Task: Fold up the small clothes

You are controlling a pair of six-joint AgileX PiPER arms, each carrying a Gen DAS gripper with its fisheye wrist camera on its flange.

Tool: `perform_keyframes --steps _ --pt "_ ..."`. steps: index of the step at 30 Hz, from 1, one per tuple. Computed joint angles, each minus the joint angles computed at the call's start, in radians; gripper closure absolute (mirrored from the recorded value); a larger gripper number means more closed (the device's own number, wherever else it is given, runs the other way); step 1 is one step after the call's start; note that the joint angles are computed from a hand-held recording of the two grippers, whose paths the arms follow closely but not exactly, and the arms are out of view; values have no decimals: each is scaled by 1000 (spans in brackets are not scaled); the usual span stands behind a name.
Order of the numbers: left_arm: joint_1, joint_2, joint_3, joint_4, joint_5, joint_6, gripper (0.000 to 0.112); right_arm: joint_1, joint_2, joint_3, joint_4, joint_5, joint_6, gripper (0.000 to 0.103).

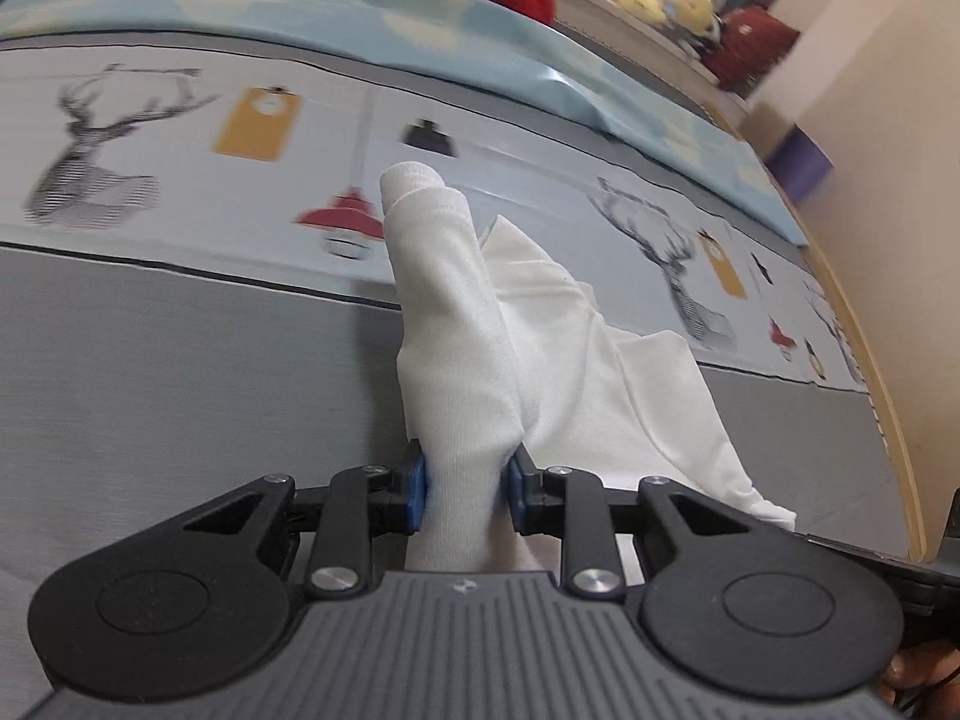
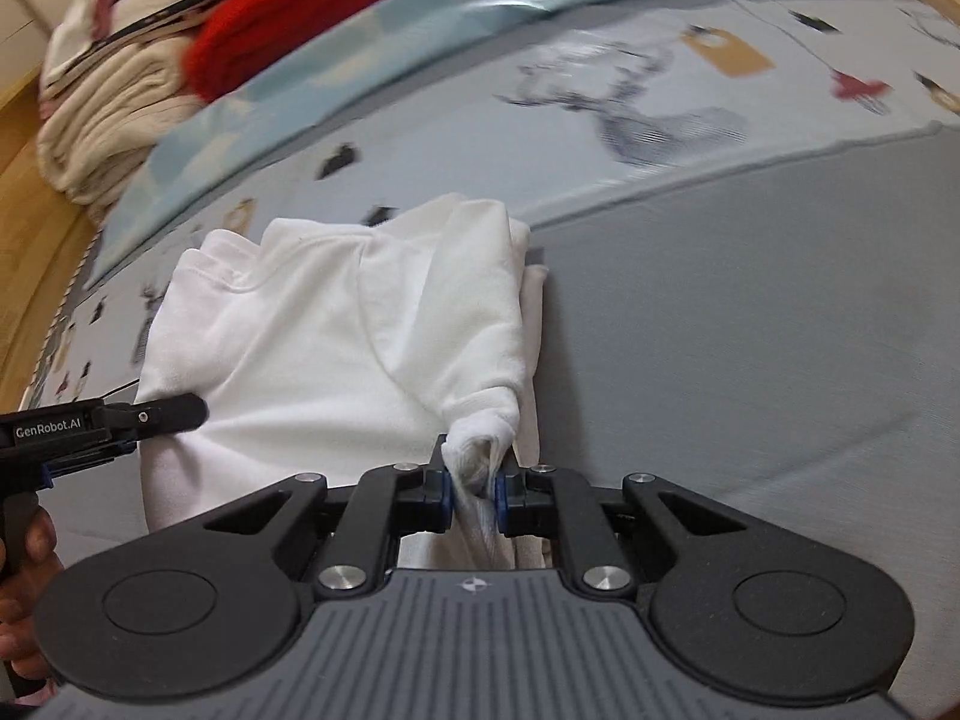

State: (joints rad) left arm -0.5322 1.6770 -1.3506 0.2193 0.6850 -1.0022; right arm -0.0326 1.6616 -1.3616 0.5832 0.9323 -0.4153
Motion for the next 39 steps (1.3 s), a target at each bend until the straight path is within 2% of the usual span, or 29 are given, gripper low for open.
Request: perform_keyframes --steps 2,5,6,8,10,12,14,15,17,19,21,22,24,25,26,27,29,32,35,39 --pt "29 -35 34 -3 26 8 76 43 4 -2 2 -17 12 90" --pt "45 -95 85 30 63 33 77 104 18 -17 -90 -10 72 81" --pt "57 -116 105 0 56 75 77 124 23 -23 -130 -7 84 75" --pt "85 -146 143 -111 29 208 77 142 19 -20 -168 -19 84 74" --pt "79 -144 149 -192 36 333 77 128 17 -16 -158 -10 68 74" --pt "57 -124 147 -223 46 407 77 124 22 -14 -181 0 91 70" --pt "-1 -63 103 -132 129 363 76 137 27 -16 -252 4 148 70" --pt "-23 -34 86 -89 177 332 68 137 32 -19 -265 9 163 69" --pt "-17 -29 87 -85 178 280 65 127 33 -16 -244 15 158 70" --pt "15 -57 113 -132 142 236 65 126 21 -1 -237 12 140 69" --pt "40 -70 143 -188 113 248 67 134 34 -8 -277 31 157 48" --pt "48 -65 146 -219 117 274 71 132 50 -19 -286 56 159 46" --pt "35 -54 140 -205 113 276 74 116 85 -47 -266 125 142 49" --pt "28 -43 129 -184 112 278 78 109 88 -47 -248 136 124 55" --pt "15 -34 115 -157 116 262 79 101 85 -44 -221 142 96 72" --pt "4 -25 104 -125 118 240 80 101 71 -32 -213 130 74 81" --pt "-26 -15 87 -45 121 175 81 97 49 -13 -203 120 32 89" --pt "-50 2 76 43 95 121 82 72 46 -15 -179 145 28 92" --pt "-43 22 45 4 114 150 82 72 37 -14 -215 132 68 97" --pt "-22 8 62 -62 132 196 77 60 50 -26 -209 125 99 96"
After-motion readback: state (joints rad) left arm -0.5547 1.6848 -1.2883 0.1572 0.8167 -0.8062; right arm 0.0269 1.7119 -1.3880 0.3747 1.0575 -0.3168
